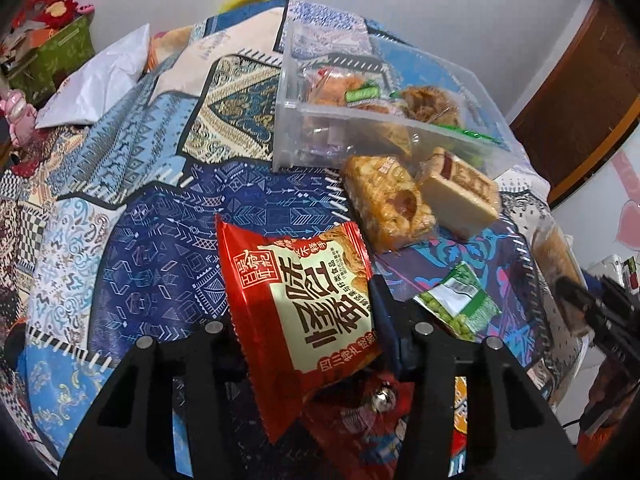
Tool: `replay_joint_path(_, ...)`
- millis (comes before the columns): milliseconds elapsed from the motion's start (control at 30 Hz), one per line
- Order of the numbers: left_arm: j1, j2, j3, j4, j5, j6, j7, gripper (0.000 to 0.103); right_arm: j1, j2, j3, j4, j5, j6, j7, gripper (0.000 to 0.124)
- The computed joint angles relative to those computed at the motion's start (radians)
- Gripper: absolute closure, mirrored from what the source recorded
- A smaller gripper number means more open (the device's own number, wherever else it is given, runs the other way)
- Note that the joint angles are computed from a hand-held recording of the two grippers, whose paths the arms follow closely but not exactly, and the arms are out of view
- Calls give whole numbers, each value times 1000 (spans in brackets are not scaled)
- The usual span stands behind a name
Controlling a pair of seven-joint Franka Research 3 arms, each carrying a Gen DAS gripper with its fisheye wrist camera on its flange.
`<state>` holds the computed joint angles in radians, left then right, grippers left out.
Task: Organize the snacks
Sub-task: 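Carry the red bag and cracker roll into the clear box and release both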
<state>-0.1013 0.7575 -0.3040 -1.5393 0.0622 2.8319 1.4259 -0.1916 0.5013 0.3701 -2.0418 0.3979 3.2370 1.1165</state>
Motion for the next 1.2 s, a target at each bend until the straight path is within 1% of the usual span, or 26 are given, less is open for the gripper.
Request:
replay_joint_path(133,21,-34,-22,-44,-7,48,14,54,-25,-3,30,3,-8,41,14,91)
replay_joint_path(233,42,-45,-49,-48,-22,58,28,54,-37,-1,43,15,-29,52,37,91)
replay_joint_path(367,30,-58,-38,-37,-16,76,27,54,-74,14,80,42,-70,69,67,91)
replay_joint_path(433,37,-52,-51,-15,-20,75,38,54,-70,20,77,59,-90,84,86,91)
replay_joint_path(533,27,-39,-48,27,-18,72,44,54,-67,31,76,85,-124,96,117,91)
replay_joint_path(733,1,5,-39,140,-9,59,59,54,-20,62,32,165,-170,106,173,91)
replay_joint_path(867,-23,40,-27,219,-2,49,67,54,22,96,-7,234,-178,96,199,91)
replay_joint_path(1033,-52,111,-17,358,-3,4,78,54,72,138,-55,319,-162,68,211,91)
replay_joint_path(1133,-75,167,-6,460,-6,-36,84,54,112,162,-94,368,-141,51,213,91)
replay_joint_path(1200,-95,223,2,556,-8,-73,92,54,150,183,-137,410,-124,28,217,91)
